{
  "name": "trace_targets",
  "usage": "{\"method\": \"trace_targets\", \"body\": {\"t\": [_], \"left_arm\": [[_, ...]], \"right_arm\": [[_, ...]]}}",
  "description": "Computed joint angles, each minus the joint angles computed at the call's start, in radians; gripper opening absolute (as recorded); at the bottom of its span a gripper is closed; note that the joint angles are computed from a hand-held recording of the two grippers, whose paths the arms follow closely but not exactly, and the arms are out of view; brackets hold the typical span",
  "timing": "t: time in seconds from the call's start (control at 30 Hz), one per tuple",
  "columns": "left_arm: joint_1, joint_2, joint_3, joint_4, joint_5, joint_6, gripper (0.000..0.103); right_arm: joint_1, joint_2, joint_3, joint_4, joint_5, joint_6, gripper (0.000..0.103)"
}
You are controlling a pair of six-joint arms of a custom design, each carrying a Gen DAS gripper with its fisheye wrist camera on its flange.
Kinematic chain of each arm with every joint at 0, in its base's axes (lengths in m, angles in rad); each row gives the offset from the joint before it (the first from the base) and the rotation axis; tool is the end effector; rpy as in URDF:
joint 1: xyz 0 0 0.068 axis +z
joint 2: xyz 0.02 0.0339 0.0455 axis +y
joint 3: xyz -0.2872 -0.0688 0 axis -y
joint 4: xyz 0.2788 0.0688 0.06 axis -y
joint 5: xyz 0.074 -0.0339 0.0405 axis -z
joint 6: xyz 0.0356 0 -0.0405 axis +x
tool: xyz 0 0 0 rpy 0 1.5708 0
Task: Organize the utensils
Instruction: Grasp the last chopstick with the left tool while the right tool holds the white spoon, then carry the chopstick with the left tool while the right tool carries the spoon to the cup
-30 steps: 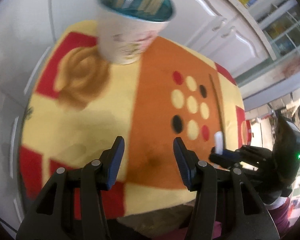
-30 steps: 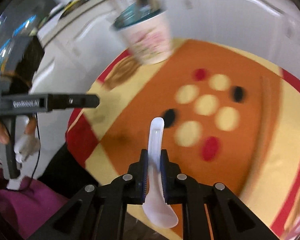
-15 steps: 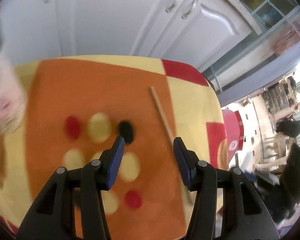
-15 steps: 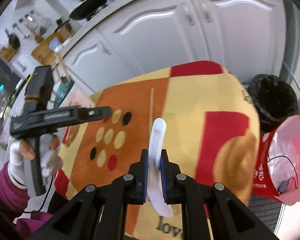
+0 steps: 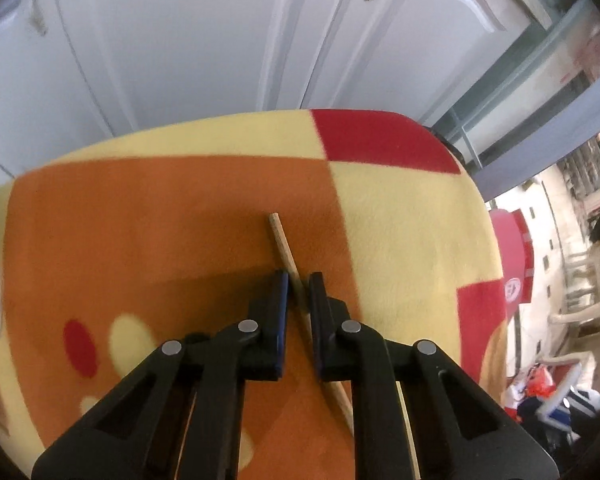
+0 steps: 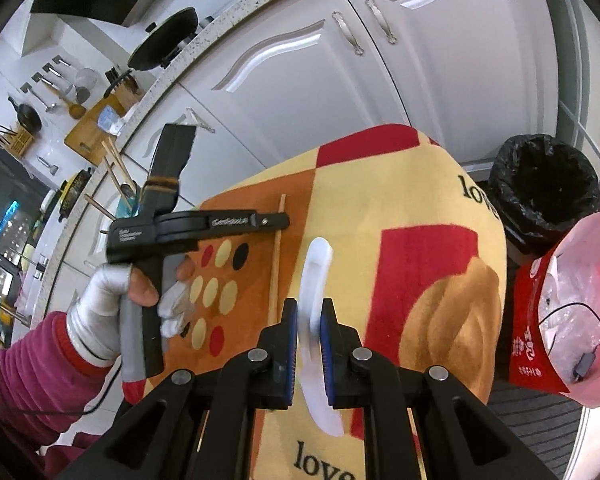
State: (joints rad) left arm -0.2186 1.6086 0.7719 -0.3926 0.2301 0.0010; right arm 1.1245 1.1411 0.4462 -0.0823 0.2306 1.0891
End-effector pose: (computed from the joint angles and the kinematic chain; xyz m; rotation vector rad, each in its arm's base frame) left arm 0.2897 -0.0727 0.1313 0.3628 2.7808 -0.3746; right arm 0.1068 0.2043 0.1660 0.0762 2.4749 0.7986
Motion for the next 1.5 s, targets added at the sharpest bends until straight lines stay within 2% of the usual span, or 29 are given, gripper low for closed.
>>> {"method": "trace_targets", "body": {"t": [0.1, 0.37, 0.47, 0.63, 0.87, 1.17, 1.37, 1.5], "left_arm": [[0.078, -0.127, -0.055, -0.033, 0.036, 0.070, 0.007], [0.416, -0.397, -0.055, -0.302, 0.242, 0.319, 0.006], [0.567, -0.435, -0.007, -0.418, 0.319, 0.436, 0.005], [0.722, -0.456, 0.098, -0.545, 0.413, 0.533, 0.004], [0.976, -0.385, 0.352, -0.719, 0.572, 0.690, 0.004], [1.142, -0.253, 0.603, -0.814, 0.660, 0.777, 0.004], [1.148, -0.204, 0.686, -0.752, 0.662, 0.716, 0.004], [1.128, -0.190, 0.686, -0.672, 0.641, 0.659, 0.004]], "right_arm": [[-0.004, 0.017, 0.026, 0.000, -0.001, -0.027, 0.010], [0.002, 0.101, 0.158, -0.034, 0.010, -0.106, 0.007], [0.005, 0.145, 0.219, -0.046, 0.007, -0.138, 0.007], [0.012, 0.209, 0.331, -0.052, 0.002, -0.199, 0.007], [0.010, 0.352, 0.551, -0.056, -0.028, -0.313, 0.007], [0.007, 0.584, 0.932, -0.134, -0.085, -0.466, 0.007], [-0.008, 0.762, 1.223, -0.234, -0.119, -0.536, 0.007], [-0.022, 0.889, 1.385, -0.284, -0.137, -0.546, 0.007]]}}
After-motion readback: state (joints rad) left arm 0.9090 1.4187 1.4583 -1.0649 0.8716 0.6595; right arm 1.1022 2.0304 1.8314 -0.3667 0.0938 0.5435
